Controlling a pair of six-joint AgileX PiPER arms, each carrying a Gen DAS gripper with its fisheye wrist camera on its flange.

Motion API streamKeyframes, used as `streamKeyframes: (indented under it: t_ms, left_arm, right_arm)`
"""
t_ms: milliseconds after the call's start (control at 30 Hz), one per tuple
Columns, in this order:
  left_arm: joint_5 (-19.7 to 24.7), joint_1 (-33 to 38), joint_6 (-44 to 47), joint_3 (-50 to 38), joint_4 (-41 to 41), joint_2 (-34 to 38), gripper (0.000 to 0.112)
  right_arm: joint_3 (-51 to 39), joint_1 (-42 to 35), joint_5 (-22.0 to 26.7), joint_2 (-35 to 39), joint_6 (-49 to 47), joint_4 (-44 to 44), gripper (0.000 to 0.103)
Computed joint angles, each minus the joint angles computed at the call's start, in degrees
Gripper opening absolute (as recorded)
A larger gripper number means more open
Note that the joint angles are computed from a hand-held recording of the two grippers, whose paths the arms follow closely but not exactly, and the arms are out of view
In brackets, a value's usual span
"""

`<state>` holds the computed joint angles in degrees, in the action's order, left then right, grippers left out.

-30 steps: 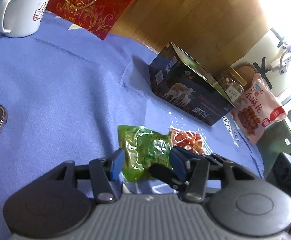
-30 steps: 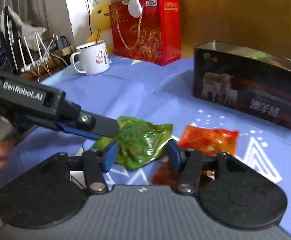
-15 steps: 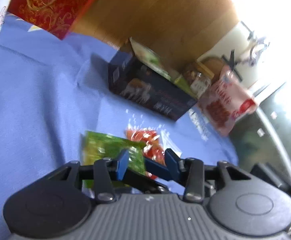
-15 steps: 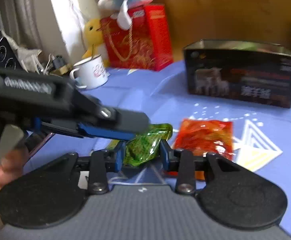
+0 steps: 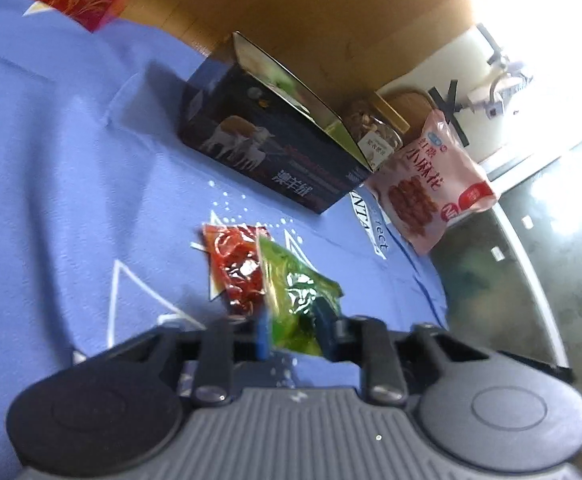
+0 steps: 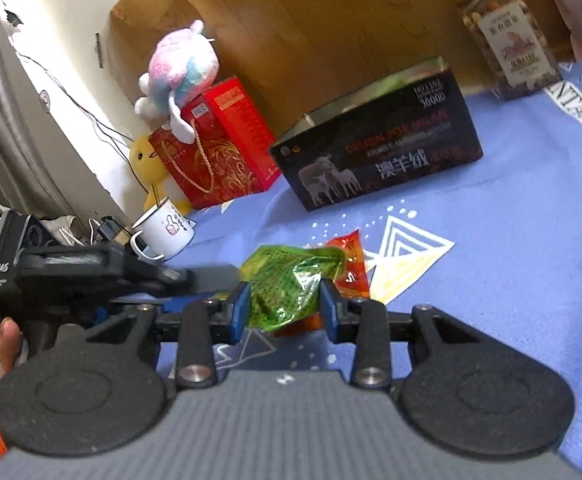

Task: Organize snacks
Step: 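Lower the green pickle pack into the black tin and release, then move both grippers to the red-orange spicy pack and grasp it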

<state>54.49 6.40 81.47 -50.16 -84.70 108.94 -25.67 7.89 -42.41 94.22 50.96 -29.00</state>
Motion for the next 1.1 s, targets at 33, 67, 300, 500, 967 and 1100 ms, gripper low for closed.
streamKeyframes:
  t_ms: [33, 67, 300, 500, 967, 1100]
  left_arm:
    - [-0.45, -0.59, 0.83, 0.26, -0.78, -0.46, 0.015]
    - [-0.58, -0.97, 1.07, 0.06, -0.95, -0.86, 0.013]
    - [-3.30, -7.32, -5.67, -12.16, 1.85, -0.29, 0.015]
    - [-12.63, -14.78, -14.75, -30.76, 5.78, 6.28, 0.018]
    - [-19.68, -10.99, 3.31, -10.05, -4.52, -3.58, 0.031]
    - [-12.52, -7.14, -0.46, -4.34, 0.63, -3.18, 0.031]
  right_arm:
    - [0.21, 0.03, 0.75, -0.60, -1.04, 0.87, 0.040]
    - [0.79, -0.19, 0.59, -0.99, -2.20, 1.82, 0.040]
    - [-4.48, -5.06, 3.69, -2.38, -3.63, 0.10, 0.040]
    - [-21.65, -10.55, 11.51, 3.17, 2.03, -10.66, 0.041]
    - [-7.74, -14.91, 2.87, 0.42, 1.10, -9.93, 0.053]
    - [-3.81, -18.11, -0.60, 3.48, 17.45, -23.49, 0.048]
